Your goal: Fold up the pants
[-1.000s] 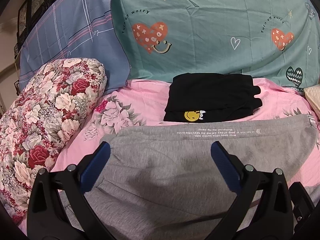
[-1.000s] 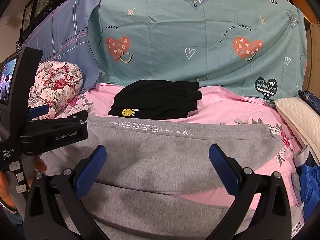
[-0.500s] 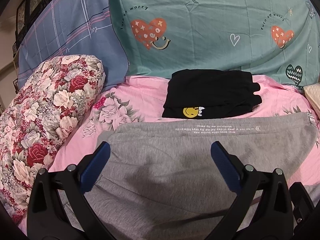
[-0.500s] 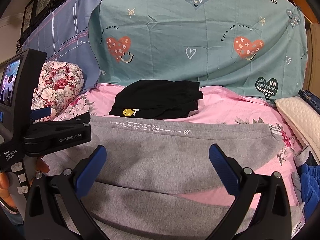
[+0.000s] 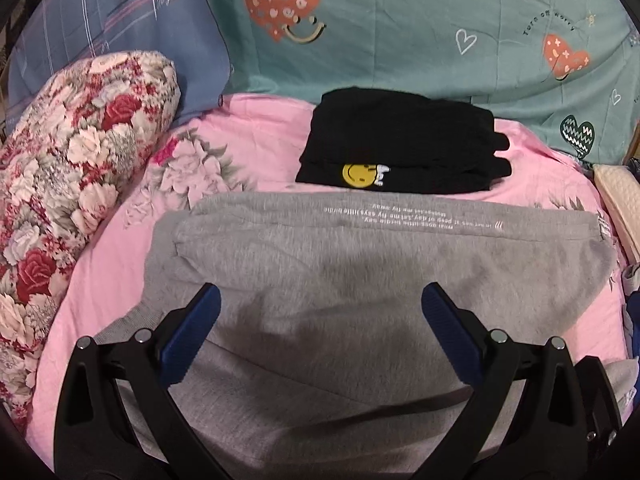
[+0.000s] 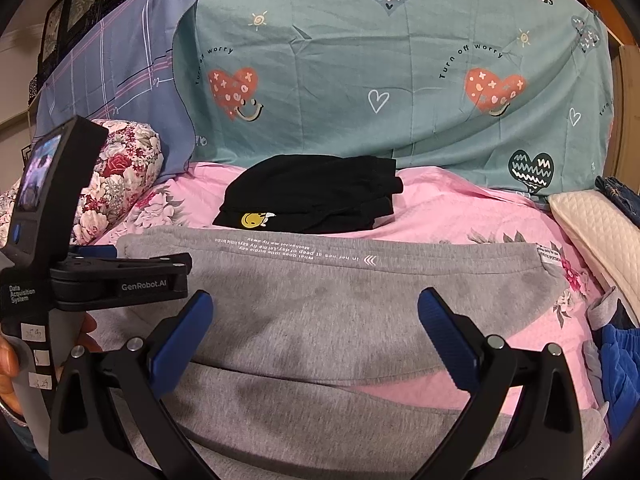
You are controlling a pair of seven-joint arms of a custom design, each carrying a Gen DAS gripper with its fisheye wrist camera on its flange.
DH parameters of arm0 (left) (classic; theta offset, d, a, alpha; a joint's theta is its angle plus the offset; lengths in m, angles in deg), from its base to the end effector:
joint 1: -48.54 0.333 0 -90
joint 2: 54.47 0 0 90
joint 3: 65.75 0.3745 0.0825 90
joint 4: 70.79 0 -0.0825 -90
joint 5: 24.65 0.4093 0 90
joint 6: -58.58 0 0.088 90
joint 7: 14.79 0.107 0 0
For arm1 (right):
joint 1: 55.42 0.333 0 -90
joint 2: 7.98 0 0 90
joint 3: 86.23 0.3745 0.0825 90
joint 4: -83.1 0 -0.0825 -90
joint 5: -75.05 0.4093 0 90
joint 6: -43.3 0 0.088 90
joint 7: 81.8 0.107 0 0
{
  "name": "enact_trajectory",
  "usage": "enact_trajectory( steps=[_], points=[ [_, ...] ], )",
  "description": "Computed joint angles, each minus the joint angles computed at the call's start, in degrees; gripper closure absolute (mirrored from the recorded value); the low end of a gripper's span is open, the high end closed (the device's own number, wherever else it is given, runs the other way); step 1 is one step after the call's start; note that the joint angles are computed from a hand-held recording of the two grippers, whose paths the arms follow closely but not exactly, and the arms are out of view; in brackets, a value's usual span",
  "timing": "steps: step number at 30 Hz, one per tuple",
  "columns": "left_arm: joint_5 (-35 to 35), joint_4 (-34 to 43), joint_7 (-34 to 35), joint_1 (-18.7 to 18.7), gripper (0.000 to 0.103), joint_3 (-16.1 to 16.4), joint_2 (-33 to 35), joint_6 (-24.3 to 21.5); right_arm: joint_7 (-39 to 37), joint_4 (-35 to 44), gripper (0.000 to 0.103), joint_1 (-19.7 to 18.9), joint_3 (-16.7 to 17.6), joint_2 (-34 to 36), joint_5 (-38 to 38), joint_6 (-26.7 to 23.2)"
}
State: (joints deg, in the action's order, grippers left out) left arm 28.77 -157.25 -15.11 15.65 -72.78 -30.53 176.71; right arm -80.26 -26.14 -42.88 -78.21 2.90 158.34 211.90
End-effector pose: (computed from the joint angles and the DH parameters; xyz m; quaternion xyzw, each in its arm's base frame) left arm 0.6112 -0.4348 0.5021 -0.7885 0.4729 -0.1936 0.3424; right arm 0.6393 0.1644 0.4958 -0.7560 0.4255 -0.2193 0.4466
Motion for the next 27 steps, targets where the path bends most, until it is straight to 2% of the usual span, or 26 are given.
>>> enact_trajectory(
  steps=[2,3,4,5,6,7,8,9,11,13,15,17,19,24,27],
  points=[
    [0.75,0.37,0.87,-0.28,0.002,-0.04,-0.22,-0.05,0.33,0.18,0.001,-0.05,-0.01,0.08,0.19,-0.04],
    [1.03,-0.57,1.26,0.13,0.002,-0.28,-1.08,2.17,0.98,0.13,0.001,-0.09,-0.07,-0.01,-0.03,-0.23],
    [1.18,-2.71,1.04,1.11,0.002,-0.65,-2.78,6.73,1.72,0.04,0.001,-0.22,-0.15,-0.23,-0.36,-0.89],
    [1.87,-6.02,-0.82,2.31,0.002,-0.84,-5.30,13.15,1.96,-0.14,0.001,-0.55,-0.24,-0.77,-0.25,-2.12],
    [4.15,-9.64,-4.63,3.00,0.002,-0.59,-8.10,19.11,1.24,-0.31,0.001,-0.82,-0.31,-1.43,0.82,-2.83],
    [7.09,-12.29,-8.60,3.20,0.002,-0.37,-10.27,22.41,-0.50,-0.50,0.001,-1.12,-0.46,-2.37,2.95,-3.45],
    [10.61,-14.74,-12.96,3.13,0.002,-0.40,-12.50,23.80,-2.05,-0.67,0.001,-1.28,-0.81,-3.25,4.84,-4.43],
    [12.64,-16.85,-15.49,3.22,0.002,-0.96,-14.53,23.29,-3.62,-1.05,0.001,-1.55,-1.38,-4.44,6.63,-6.14],
    [9.00,-20.93,-12.36,4.43,0.002,-3.05,-18.45,21.26,-2.82,-2.06,0.001,-1.63,-2.76,-6.40,5.26,-9.19],
    [2.93,-26.20,-9.21,6.44,0.002,-4.63,-22.75,22.36,-0.97,-3.42,0.001,-2.00,-4.10,-8.11,2.18,-13.03],
    [-2.47,-32.84,-9.73,8.67,0.002,-5.09,-26.97,27.87,3.09,-4.74,0.001,-2.86,-5.67,-9.36,-3.78,-18.26],
    [-12.21,-40.51,-8.88,10.54,0.002,-4.10,-30.36,36.87,6.39,-6.05,0.001,-3.76,-6.96,-10.04,-9.68,-21.84],
    [-17.79,-46.78,-12.00,12.22,0.002,-3.75,-32.19,43.46,8.99,-7.53,0.001,-4.50,-7.80,-10.41,-14.60,-23.07],
    [-14.68,-52.74,-23.53,20.08,0.002,-7.05,-31.60,51.61,19.28,-10.84,0.001,-7.52,-10.22,-10.38,-26.93,-26.27],
    [-13.80,-53.37,-26.36,23.94,0.002,-8.77,-29.35,55.08,26.23,-11.34,0.001,-10.74,-12.32,-9.91,-28.68,-29.16]
  ],
)
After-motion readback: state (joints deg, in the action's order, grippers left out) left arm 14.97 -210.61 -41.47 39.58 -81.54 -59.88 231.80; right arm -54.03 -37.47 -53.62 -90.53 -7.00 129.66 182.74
